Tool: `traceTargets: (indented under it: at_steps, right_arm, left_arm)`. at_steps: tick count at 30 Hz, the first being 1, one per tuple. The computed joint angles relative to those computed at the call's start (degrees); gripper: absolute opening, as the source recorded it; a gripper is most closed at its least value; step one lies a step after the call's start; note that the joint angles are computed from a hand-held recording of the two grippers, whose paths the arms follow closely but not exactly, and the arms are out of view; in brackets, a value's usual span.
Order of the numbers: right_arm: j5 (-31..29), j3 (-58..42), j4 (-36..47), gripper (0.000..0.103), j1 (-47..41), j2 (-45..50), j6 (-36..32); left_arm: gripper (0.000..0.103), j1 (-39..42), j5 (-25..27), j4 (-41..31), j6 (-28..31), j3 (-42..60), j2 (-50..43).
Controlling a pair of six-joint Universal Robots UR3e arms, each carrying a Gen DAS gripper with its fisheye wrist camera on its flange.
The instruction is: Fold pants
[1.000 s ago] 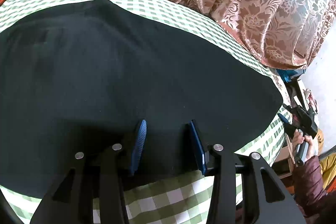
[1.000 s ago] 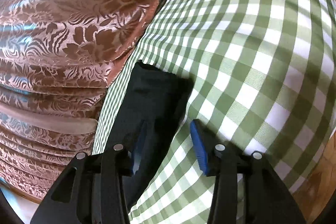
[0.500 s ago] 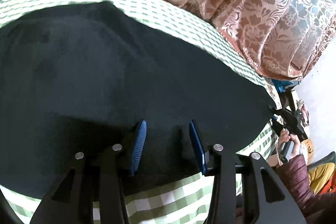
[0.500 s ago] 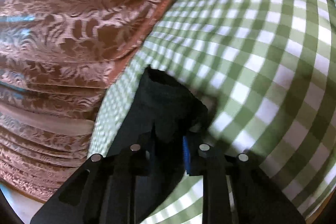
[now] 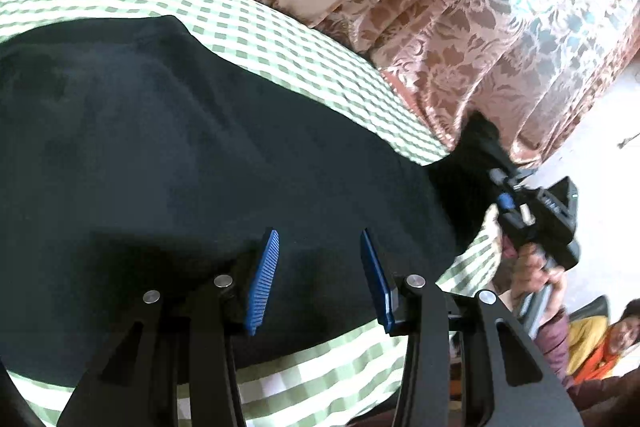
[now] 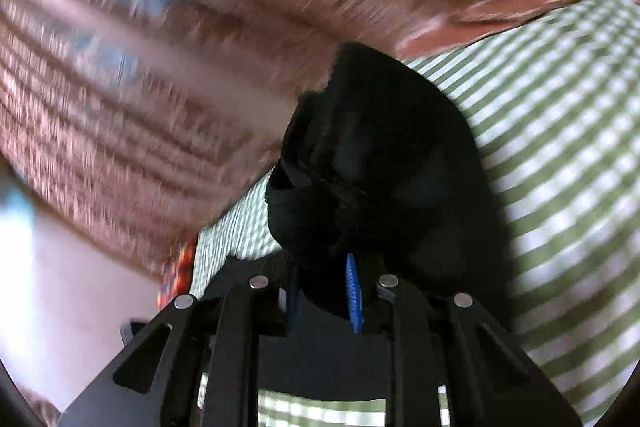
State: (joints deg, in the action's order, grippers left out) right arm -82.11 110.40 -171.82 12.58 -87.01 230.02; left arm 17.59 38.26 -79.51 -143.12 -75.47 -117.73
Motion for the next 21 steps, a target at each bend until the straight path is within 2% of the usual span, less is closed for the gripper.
traceTargets:
  at_steps: [3,6,10,12,13,14,15,16,17,18,21]
  right_arm:
    - [0.94,-12.68,3.8,0.018,5.62,11.21,-2.25]
    - [3.14,-24.07,8.31,0.018,9.83,20.44,-5.05]
    - [4.07,-39.08,18.69,0.019,14.8,30.78,-10.76]
    - [3.8,-43.85,23.51,0.027,16.46,33.85,-13.49]
    - [3.11,-45.91,25.78,0.029,17.35,35.07,-14.77]
    - [3.0,-46.71,26.91,0.03,17.99,35.64,-16.2]
    - [3.46,-46.08,26.58,0.035,18.13,35.43,-16.92]
    - [6.08,-43.36,24.41,0.041,17.43,34.27,-17.39]
    - [9.24,-39.59,21.01,0.054,16.47,32.7,-17.15]
    - [11.35,-36.44,18.18,0.054,15.63,31.13,-16.72]
    - [10.25,-27.53,13.42,0.054,14.61,24.81,-16.17]
  left_arm:
    - [0.042,1.11,-2.69,-4.03,0.83,1.91,-1.01]
    - [0.042,2.36,-5.98,-12.01,3.46,5.97,-3.01]
    - [0.042,2.51,-8.49,-18.67,4.36,11.45,-6.39]
    - [0.051,2.26,-9.5,-21.32,3.98,13.94,-8.32]
    - [0.052,2.1,-9.96,-23.08,4.25,15.31,-9.27]
    - [0.052,1.89,-10.3,-25.4,4.6,17.29,-10.62]
    - [0.052,1.62,-10.38,-26.03,4.04,18.17,-11.42]
    - [0.052,1.32,-10.29,-25.97,2.99,18.77,-12.11]
    - [0.052,1.0,-10.17,-26.41,2.49,19.67,-12.88]
    - [0.052,0.68,-9.91,-27.36,2.38,20.69,-13.68]
    - [0.052,0.07,-9.12,-27.06,1.03,21.84,-14.85]
